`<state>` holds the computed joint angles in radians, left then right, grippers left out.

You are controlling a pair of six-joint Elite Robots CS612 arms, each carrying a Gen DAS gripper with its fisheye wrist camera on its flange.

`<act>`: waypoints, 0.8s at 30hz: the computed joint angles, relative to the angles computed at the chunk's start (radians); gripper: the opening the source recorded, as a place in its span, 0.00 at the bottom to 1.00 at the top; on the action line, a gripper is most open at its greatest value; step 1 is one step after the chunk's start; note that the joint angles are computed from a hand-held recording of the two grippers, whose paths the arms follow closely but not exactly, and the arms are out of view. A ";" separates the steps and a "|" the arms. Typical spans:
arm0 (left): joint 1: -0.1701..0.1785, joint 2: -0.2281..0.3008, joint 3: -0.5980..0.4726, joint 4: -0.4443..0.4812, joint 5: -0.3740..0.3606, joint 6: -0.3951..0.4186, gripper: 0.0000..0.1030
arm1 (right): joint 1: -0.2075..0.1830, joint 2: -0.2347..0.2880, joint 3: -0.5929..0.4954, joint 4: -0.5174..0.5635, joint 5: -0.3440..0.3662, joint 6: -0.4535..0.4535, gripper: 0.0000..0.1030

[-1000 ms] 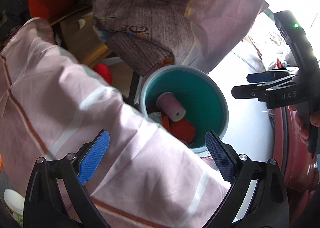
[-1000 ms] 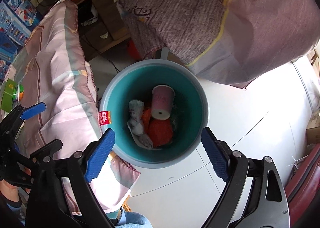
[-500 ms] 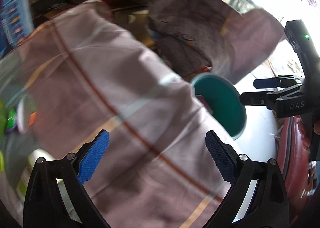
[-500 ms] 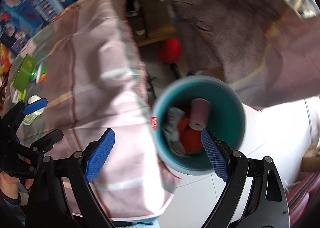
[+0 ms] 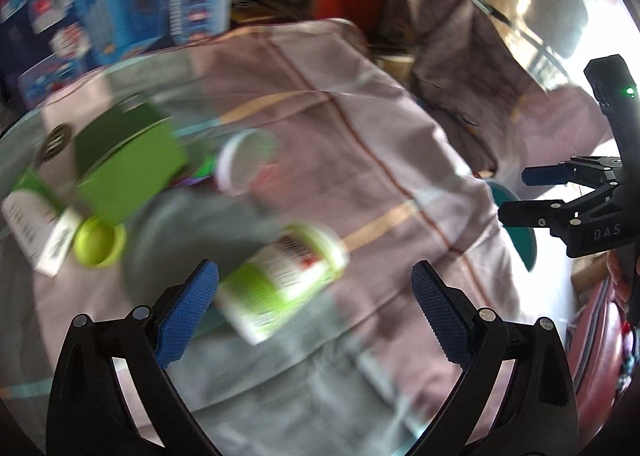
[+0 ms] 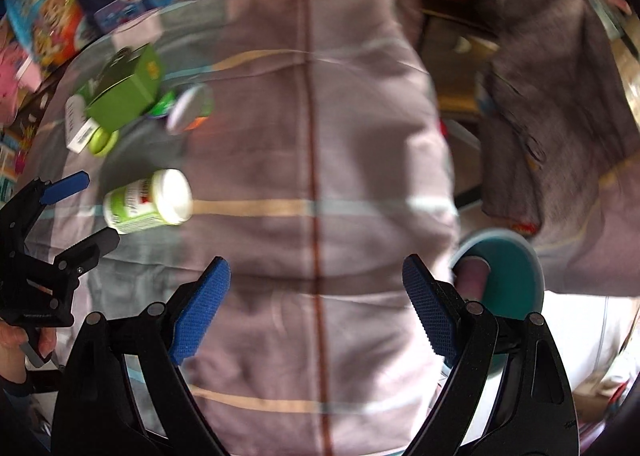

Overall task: Collect trash
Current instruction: 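Move both tools back over the table, then grasp the white-green medicine box with the left tool while the right tool grasps the green box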

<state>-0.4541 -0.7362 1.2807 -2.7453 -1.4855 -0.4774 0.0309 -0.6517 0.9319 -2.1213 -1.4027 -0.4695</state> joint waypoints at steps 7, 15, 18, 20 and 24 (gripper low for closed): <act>0.031 -0.059 0.128 -0.064 0.034 -0.060 0.95 | 0.065 0.001 -0.014 0.014 -0.025 -0.063 0.82; 0.079 -0.105 0.239 -0.105 0.067 -0.127 0.95 | 0.127 0.035 -0.081 0.048 -0.052 -0.102 0.82; 0.094 -0.114 0.265 -0.109 0.075 -0.146 0.95 | 0.148 0.054 -0.119 0.067 -0.063 -0.111 0.82; 0.106 -0.118 0.279 -0.112 0.080 -0.158 0.95 | 0.164 0.073 -0.154 0.078 -0.072 -0.120 0.82; 0.130 -0.117 0.292 -0.120 0.086 -0.172 0.95 | 0.200 0.126 -0.253 0.119 -0.082 -0.124 0.82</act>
<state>-0.3238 -0.8528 1.5726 -2.8658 -1.3998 -0.6493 0.2308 -0.5261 0.6785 -2.0026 -1.4851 -0.5939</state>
